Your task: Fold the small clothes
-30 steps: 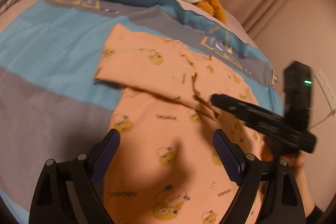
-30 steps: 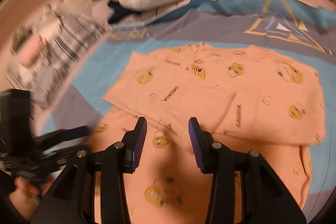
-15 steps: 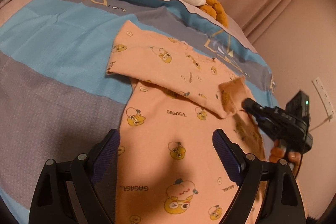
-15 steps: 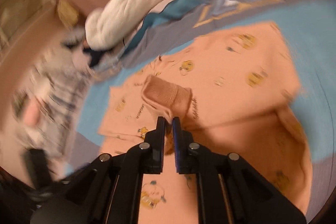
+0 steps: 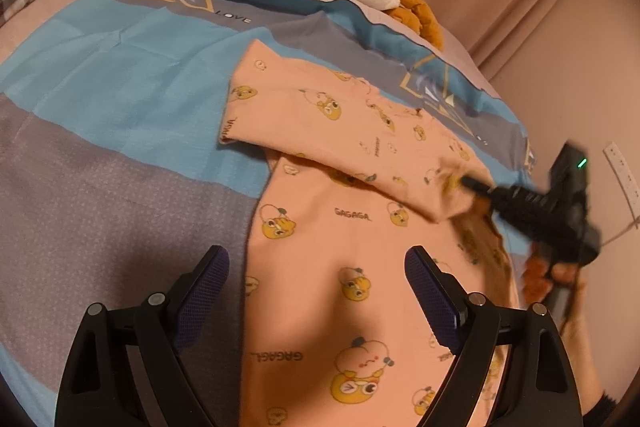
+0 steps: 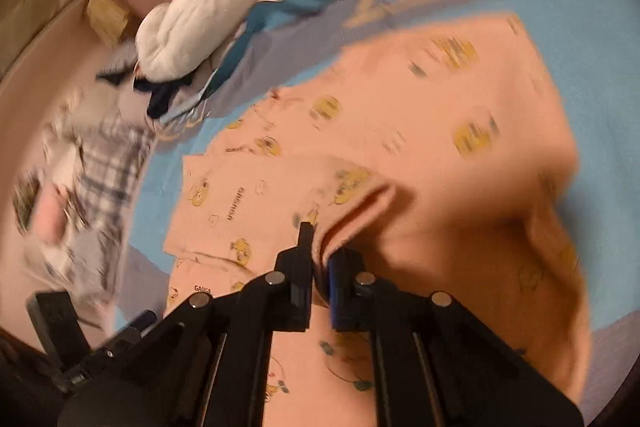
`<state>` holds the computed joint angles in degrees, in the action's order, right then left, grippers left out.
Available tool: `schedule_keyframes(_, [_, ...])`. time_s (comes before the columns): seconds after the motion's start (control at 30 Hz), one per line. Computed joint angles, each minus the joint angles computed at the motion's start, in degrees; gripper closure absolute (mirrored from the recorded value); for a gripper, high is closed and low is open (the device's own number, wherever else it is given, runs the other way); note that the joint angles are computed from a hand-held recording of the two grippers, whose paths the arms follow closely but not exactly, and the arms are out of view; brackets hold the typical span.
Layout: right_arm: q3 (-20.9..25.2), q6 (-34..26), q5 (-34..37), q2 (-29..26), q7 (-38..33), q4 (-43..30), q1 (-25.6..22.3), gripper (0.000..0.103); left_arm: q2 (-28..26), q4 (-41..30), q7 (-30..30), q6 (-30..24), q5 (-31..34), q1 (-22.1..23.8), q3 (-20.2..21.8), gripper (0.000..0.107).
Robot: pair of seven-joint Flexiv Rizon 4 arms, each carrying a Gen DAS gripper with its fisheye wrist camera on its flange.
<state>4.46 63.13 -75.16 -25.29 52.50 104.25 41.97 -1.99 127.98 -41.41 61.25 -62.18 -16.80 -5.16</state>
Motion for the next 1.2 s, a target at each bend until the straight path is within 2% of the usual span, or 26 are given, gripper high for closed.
schedule_keyframes(0.07, [0.3,-2.4,1.9,0.9,-5.6,-1.3,-0.1,0.097,-0.3,-0.2,-0.4,0.3,0.5,0.1,0.0,0.018])
schedule_keyframes(0.13, [-0.2,-4.2,0.7,3.3,-7.2,-1.1,-0.4,0.097,-0.4,-0.4,-0.4,0.5,0.5,0.1,-0.1,0.018])
schedule_keyframes(0.23, [0.5,-7.0,-2.0,7.1,-5.5,1.2,-1.8,0.097,-0.8,-0.8,-0.5,0.6,1.0,0.2,-0.2,0.018])
schedule_keyframes(0.37, [3.4,-10.2,0.2,11.0,-3.5,6.4,-4.7,0.096,-1.8,-2.0,-0.7,0.7,2.2,0.5,-0.5,0.018])
schedule_keyframes(0.43, [4.1,-5.5,1.2,10.9,-2.5,8.5,-7.1,0.094,-2.8,-3.4,-0.8,0.7,2.9,0.6,-0.9,0.018])
schedule_keyframes(0.47, [4.9,-5.2,5.1,10.0,-4.9,8.8,-7.6,0.093,-3.3,-4.1,-1.2,0.9,4.0,0.7,-1.1,0.018])
schedule_keyframes(0.57, [7.3,-11.1,19.0,8.6,-16.0,8.2,-6.8,0.089,-5.2,-7.3,-1.3,0.8,6.0,0.9,-2.1,0.018])
schedule_keyframes(0.6, [7.5,-14.4,21.5,8.9,-18.0,7.8,-5.9,0.086,-5.9,-8.4,-1.5,1.0,6.7,1.0,-2.4,0.018])
schedule_keyframes(0.67, [7.0,-20.0,21.1,10.2,-18.6,7.8,-3.9,0.079,-7.4,-10.6,-1.4,1.5,7.6,1.2,-3.1,0.018])
schedule_keyframes(0.77, [7.4,-30.3,20.1,11.2,-20.8,5.8,-1.4,0.079,-10.9,-15.0,-2.8,1.9,10.4,1.5,-4.3,0.018])
schedule_keyframes(0.8, [7.3,-29.9,18.2,11.7,-21.1,6.2,-1.6,0.079,-12.0,-16.0,-3.2,1.6,11.1,1.7,-4.7,0.018])
schedule_keyframes(0.83, [7.0,-26.7,15.2,11.9,-20.5,7.0,-2.2,0.079,-12.9,-17.0,-3.7,1.4,12.2,1.8,-5.1,0.018])
schedule_keyframes(0.87, [6.5,-21.0,11.7,11.9,-20.0,7.9,-3.6,0.082,-13.7,-17.8,-4.2,1.2,13.3,1.9,-5.3,0.018])
schedule_keyframes(0.93, [6.1,-14.9,10.7,10.1,-21.6,7.4,-5.1,0.083,-15.8,-19.5,-5.7,0.7,16.4,1.9,-5.6,0.024])
schedule_keyframes(1.0, [6.2,-12.7,13.7,8.0,-24.5,6.6,-5.5,0.083,-17.9,-21.2,-9.2,0.1,22.3,1.4,-4.7,0.032])
schedule_keyframes(1.07, [6.5,-13.7,19.4,6.0,-28.2,5.6,-5.3,0.088,-19.6,-22.3,-12.4,-0.5,27.9,1.3,-3.7,0.032])
schedule_keyframes(1.1, [6.4,-14.4,21.5,5.5,-29.3,5.5,-5.0,0.091,-19.8,-21.8,-12.0,0.8,28.6,1.7,-4.3,0.032])
schedule_keyframes(1.2, [4.4,-12.4,18.8,6.5,-25.6,7.7,-4.1,0.094,-19.0,-19.5,-9.4,4.3,29.2,2.9,-6.1,0.032])
